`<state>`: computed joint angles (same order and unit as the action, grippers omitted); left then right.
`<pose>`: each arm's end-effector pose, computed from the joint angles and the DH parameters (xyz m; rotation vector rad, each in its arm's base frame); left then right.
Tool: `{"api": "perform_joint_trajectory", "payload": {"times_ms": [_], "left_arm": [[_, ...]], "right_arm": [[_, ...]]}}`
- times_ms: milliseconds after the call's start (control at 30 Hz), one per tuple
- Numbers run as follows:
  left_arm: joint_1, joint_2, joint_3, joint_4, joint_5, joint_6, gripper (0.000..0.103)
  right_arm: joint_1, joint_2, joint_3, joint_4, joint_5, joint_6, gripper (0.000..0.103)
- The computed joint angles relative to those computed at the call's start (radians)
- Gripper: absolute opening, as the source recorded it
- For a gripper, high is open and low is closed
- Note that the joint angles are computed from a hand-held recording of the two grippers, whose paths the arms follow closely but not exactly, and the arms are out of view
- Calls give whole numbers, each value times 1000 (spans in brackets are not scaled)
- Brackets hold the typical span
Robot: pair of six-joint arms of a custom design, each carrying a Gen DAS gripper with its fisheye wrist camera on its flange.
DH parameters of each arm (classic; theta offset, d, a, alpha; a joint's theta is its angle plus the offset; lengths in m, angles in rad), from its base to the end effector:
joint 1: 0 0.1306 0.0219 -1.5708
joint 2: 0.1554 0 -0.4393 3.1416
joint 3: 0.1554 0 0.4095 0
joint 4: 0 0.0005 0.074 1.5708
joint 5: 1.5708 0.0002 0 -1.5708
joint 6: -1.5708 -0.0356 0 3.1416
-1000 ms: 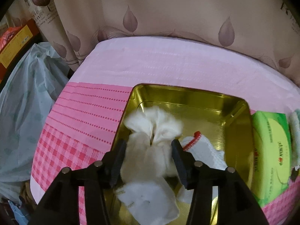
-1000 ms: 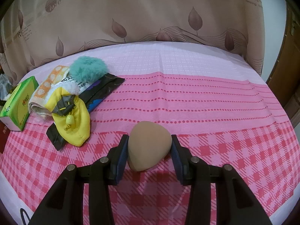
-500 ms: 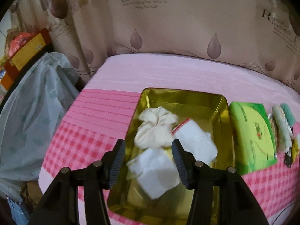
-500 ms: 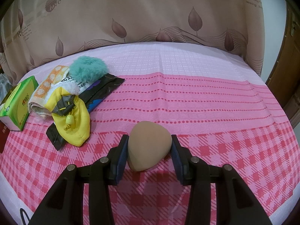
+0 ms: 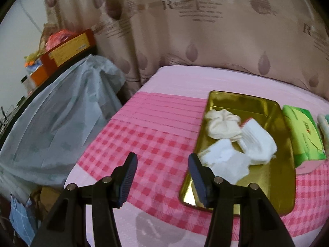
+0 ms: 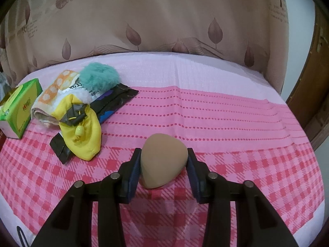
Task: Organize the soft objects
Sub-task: 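Carry the beige sponge into the gold tin and open the right gripper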
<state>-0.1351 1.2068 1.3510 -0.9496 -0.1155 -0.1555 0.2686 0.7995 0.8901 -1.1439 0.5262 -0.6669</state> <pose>0.4085 -0.0519 0.5402 0.2890 2.3566 0.1469 0.2243 0.0427 0.4351 0.6524 2.3543 -0.2950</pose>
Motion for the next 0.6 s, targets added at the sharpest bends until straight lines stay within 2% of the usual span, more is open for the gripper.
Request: {"api": "perform_joint_trajectory", "payload": {"times_ms": [167, 300, 600], "left_arm": [[29, 9, 1, 13, 14, 39, 53], [50, 24, 15, -12, 23, 67, 53], [76, 38, 27, -37, 7, 119, 53]], "right_arm": [[18, 14, 18, -46, 25, -9, 39], [40, 20, 35, -72, 34, -42, 38], [176, 69, 131, -75, 57, -75, 39]]}}
